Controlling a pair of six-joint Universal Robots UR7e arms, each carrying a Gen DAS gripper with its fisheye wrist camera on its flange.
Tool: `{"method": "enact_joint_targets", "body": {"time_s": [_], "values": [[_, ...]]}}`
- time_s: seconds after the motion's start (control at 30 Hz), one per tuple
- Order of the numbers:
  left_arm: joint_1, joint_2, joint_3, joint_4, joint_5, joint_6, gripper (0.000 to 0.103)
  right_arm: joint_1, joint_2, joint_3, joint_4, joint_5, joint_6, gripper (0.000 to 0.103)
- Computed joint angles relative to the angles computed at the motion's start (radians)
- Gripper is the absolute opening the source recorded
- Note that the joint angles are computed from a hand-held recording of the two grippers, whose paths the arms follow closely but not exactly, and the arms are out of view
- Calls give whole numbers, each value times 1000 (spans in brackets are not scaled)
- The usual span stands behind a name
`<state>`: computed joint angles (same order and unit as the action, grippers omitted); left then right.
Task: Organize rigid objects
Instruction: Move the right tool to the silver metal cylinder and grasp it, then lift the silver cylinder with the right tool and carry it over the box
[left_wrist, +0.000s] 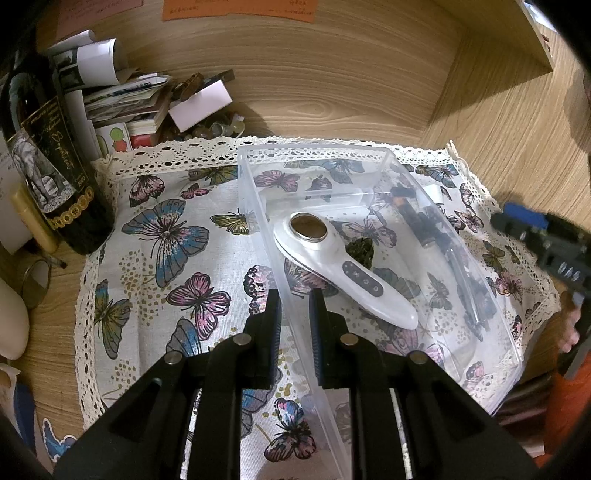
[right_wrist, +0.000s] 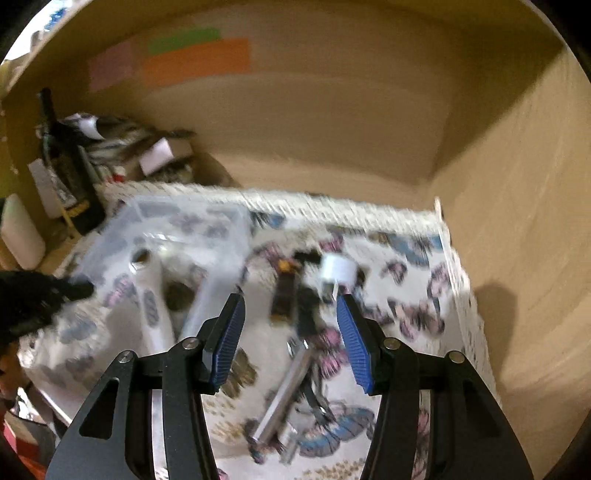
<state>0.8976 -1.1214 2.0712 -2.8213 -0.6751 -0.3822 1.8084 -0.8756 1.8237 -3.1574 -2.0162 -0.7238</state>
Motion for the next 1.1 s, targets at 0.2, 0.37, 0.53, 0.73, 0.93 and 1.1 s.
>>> {"method": "enact_joint_targets", "body": {"time_s": [0.2, 0.37, 0.53, 0.73, 0.93, 1.1], "values": [[0, 0, 0, 0, 1, 0, 15, -36, -5, 42, 35, -17, 29, 39], [2, -1, 0, 0, 0, 1, 15, -51, 1, 58, 87, -24, 44, 27], [1, -3, 3, -2, 2, 2, 15, -61, 27, 53, 85, -44, 39, 23], [2, -3, 2, -1, 1, 3, 15, -62, 44, 53, 24, -45, 37, 14], [1, -2, 2, 0, 2, 1, 15, -62, 23, 56, 20, -7, 51, 14], [1, -1, 2, -1, 2, 2, 15, -47, 0, 59, -16, 28, 43, 14]]}}
